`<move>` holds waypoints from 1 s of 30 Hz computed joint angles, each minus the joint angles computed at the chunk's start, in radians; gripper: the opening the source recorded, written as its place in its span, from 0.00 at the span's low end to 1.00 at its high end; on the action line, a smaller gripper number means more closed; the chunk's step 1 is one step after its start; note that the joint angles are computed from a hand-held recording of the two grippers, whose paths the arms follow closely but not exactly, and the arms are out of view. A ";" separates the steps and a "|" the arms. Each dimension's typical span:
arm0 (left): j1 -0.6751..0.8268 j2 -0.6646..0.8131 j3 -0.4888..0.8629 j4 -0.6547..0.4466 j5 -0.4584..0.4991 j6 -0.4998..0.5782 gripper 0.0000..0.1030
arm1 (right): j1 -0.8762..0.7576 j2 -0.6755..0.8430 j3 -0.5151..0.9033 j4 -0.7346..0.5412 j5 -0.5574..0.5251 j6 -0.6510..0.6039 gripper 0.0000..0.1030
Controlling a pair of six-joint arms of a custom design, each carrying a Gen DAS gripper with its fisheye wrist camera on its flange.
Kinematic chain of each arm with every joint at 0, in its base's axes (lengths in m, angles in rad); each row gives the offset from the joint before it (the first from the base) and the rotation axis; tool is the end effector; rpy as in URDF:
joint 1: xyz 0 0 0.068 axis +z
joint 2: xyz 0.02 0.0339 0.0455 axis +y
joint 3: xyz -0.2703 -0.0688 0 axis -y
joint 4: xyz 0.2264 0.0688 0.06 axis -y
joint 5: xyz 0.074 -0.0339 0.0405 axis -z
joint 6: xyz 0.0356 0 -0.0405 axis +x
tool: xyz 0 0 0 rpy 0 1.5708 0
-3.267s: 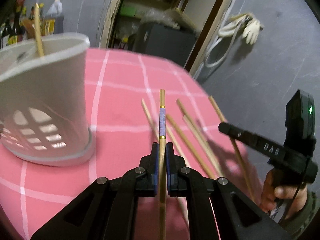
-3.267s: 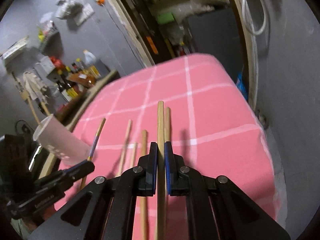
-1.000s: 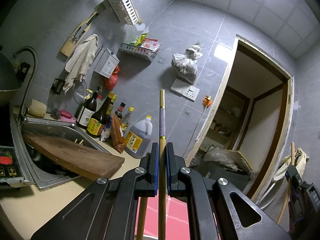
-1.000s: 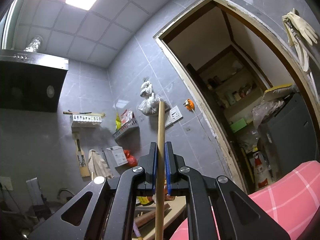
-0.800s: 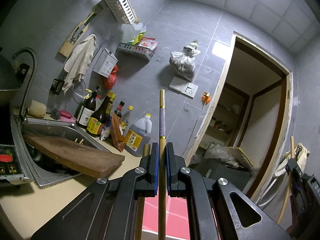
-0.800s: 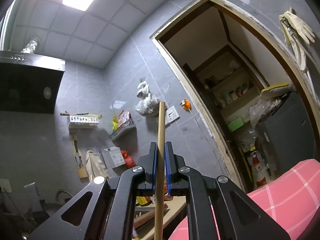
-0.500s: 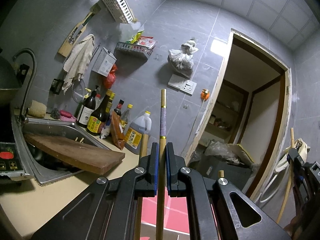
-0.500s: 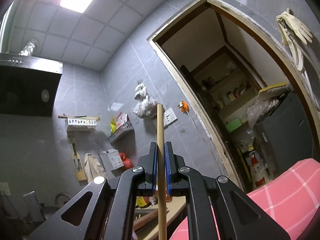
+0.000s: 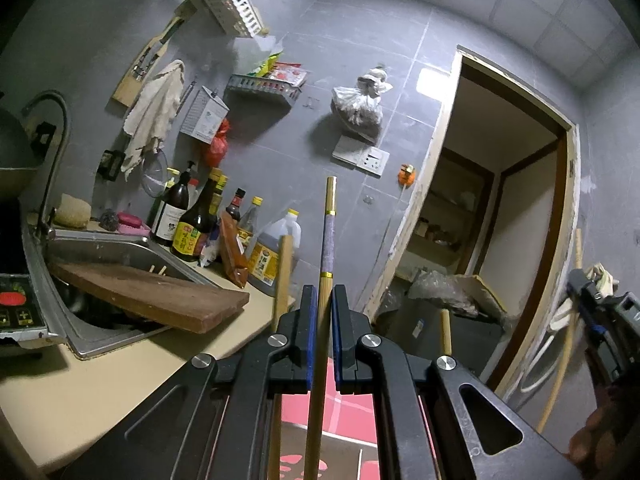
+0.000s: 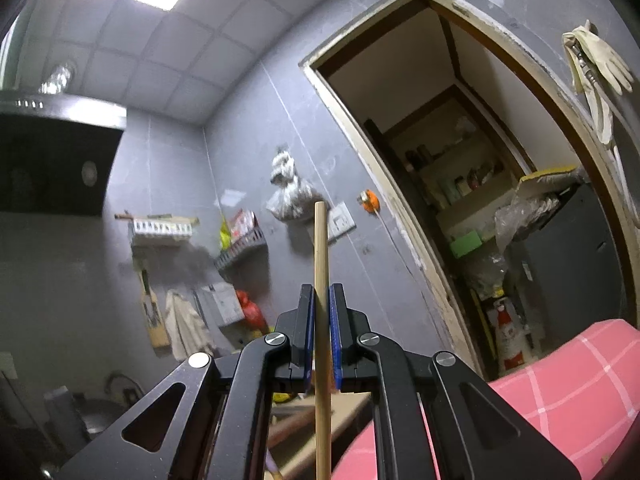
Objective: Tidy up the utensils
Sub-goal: 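Lower both chopsticks into the white holder and open both grippers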
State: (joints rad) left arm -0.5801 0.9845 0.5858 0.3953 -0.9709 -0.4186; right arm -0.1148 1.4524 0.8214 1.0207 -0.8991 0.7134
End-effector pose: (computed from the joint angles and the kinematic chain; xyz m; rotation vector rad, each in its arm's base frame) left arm 0.1804 -0.0831 0.3057 -0.6172 1.4466 -0.0196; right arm 0.2965 -0.0061 0.3333 -0.2931 1.3765 1.0291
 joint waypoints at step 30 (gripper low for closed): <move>-0.108 -0.017 0.063 -0.433 0.092 -0.163 0.25 | -0.074 -0.129 0.102 -1.025 -0.170 -0.823 0.25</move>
State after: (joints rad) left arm -0.6876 0.9672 0.6485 -0.0373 -0.8787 -0.5819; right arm -0.1891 1.3230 0.9232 -0.0045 -1.0690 -0.1100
